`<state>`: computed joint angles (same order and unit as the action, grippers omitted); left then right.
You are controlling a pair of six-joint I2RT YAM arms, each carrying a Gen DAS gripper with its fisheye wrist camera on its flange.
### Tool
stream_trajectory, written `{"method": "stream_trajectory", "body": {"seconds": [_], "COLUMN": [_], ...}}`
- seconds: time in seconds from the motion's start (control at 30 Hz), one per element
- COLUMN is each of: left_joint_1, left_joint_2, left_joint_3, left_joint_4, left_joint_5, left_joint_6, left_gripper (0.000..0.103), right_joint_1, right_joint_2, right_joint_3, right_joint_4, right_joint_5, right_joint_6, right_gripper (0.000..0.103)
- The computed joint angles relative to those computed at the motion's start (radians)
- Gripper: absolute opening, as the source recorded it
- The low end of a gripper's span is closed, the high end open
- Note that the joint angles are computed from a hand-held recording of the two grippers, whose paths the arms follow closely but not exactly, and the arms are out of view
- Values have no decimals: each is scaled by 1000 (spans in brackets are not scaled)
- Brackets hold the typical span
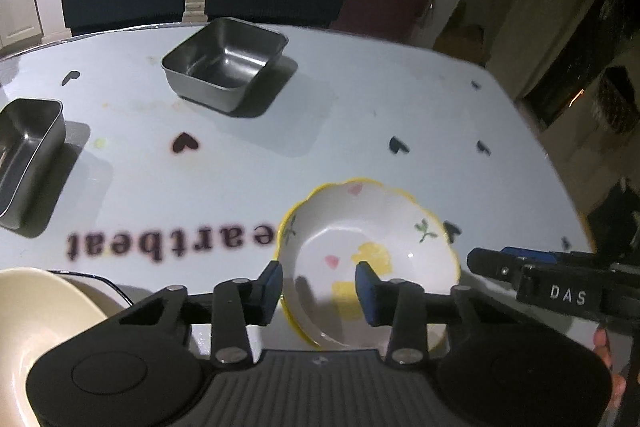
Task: Organize plates and bowls
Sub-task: 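Close both grippers on the yellow rim of the lemon bowl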
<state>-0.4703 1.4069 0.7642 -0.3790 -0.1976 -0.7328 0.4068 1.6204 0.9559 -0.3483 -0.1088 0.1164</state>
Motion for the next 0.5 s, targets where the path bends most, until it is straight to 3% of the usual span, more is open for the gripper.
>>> {"method": "stream_trajectory", "body": {"seconds": [0.27,0.37,0.43,0.5], "left_joint_1": [45,58,66,71], "left_joint_2": [71,88,100,112], "left_joint_3": [12,10,8,8], "left_joint_4": [8,16,29,38], "left_joint_5": [11,23,34,42], "left_joint_6": [22,34,42,51], "left_gripper": [28,24,22,17], "right_joint_1": [82,108,114,118], "right_joint_2": [99,143,167,182], "right_joint_3": [7,43,61,75], "right_joint_4": [35,7,-1,-9], "right_joint_5": [49,81,89,98], "right_joint_6": [-12,0,22,39], "right_gripper": [51,39,23,17]}}
